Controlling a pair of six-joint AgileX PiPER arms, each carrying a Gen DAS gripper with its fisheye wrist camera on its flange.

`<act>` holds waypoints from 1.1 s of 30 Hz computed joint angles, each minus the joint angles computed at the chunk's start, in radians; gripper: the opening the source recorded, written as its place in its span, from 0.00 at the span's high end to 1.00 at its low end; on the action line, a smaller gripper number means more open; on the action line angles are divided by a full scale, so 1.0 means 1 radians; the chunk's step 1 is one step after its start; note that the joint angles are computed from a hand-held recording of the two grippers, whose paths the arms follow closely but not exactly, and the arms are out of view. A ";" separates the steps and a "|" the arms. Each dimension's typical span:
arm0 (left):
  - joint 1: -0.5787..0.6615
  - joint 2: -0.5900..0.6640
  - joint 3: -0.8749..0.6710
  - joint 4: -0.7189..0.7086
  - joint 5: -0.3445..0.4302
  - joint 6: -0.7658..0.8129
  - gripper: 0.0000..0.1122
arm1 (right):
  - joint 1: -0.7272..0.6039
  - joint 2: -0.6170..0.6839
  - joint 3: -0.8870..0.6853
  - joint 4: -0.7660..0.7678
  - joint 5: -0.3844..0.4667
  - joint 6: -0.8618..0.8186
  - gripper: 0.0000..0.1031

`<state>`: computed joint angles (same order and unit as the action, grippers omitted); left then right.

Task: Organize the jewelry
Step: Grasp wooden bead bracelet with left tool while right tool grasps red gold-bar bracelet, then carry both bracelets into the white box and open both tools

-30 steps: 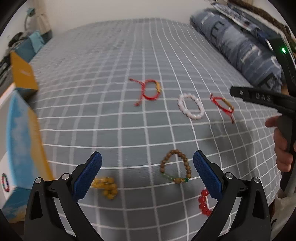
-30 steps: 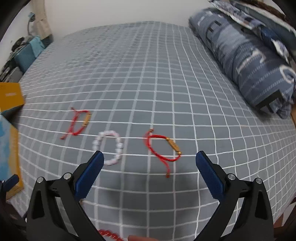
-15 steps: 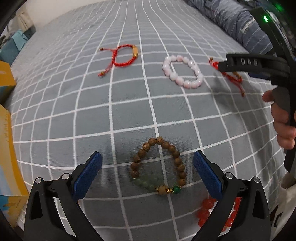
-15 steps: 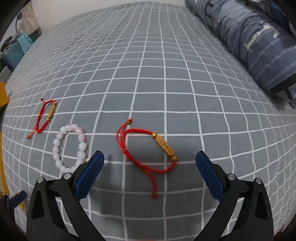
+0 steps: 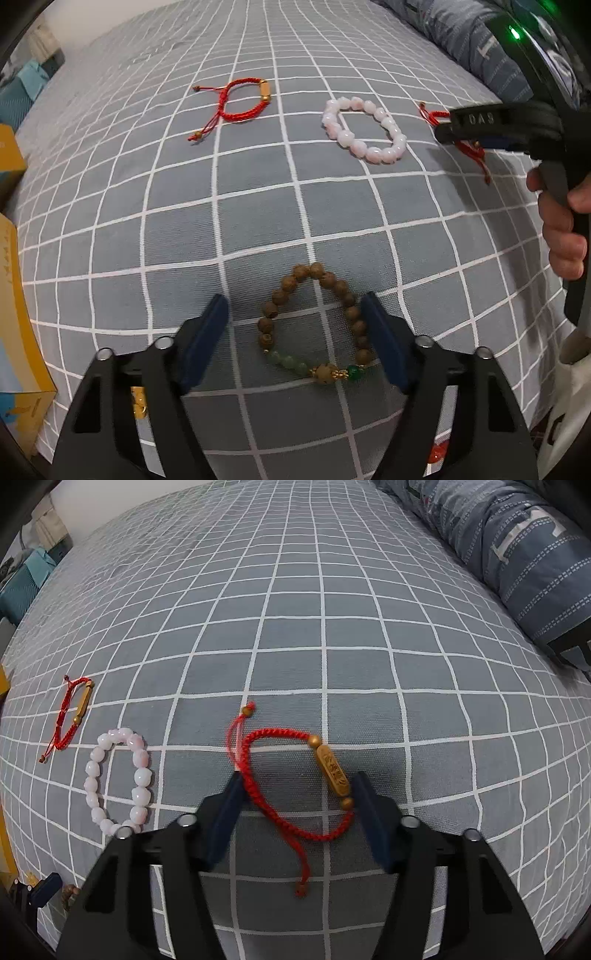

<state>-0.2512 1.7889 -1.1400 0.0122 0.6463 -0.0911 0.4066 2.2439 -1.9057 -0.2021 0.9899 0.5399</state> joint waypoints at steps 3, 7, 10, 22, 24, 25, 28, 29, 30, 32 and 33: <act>0.015 0.004 -0.019 -0.016 0.025 0.009 0.54 | 0.000 0.003 -0.011 0.008 0.006 -0.015 0.63; 0.022 0.009 -0.037 -0.026 0.045 0.020 0.65 | 0.006 0.004 -0.014 0.001 0.012 -0.011 0.75; 0.032 0.005 -0.044 -0.030 0.063 0.037 0.87 | 0.007 0.009 -0.022 -0.004 0.016 -0.005 0.84; 0.073 -0.015 -0.040 -0.103 0.060 0.106 0.94 | 0.014 0.014 -0.035 -0.048 0.022 0.015 0.88; 0.076 -0.014 -0.044 -0.106 0.059 0.111 0.94 | 0.016 0.009 -0.031 -0.054 0.020 0.021 0.88; 0.074 -0.020 -0.040 -0.104 0.058 0.105 0.94 | 0.018 0.009 -0.032 -0.056 0.020 0.024 0.88; 0.080 -0.030 -0.038 -0.111 0.058 0.113 0.94 | 0.021 0.006 -0.033 -0.063 0.023 0.032 0.88; 0.083 -0.035 -0.038 -0.114 0.057 0.116 0.94 | 0.022 0.002 -0.026 -0.066 0.020 0.035 0.88; 0.082 -0.043 -0.031 -0.113 0.055 0.114 0.94 | 0.023 0.001 -0.026 -0.069 0.021 0.037 0.88; 0.086 -0.050 -0.031 -0.118 0.055 0.119 0.94 | 0.027 -0.006 -0.015 -0.075 0.018 0.045 0.88; 0.088 -0.056 -0.030 -0.119 0.054 0.121 0.94 | 0.030 -0.007 -0.015 -0.078 0.019 0.049 0.88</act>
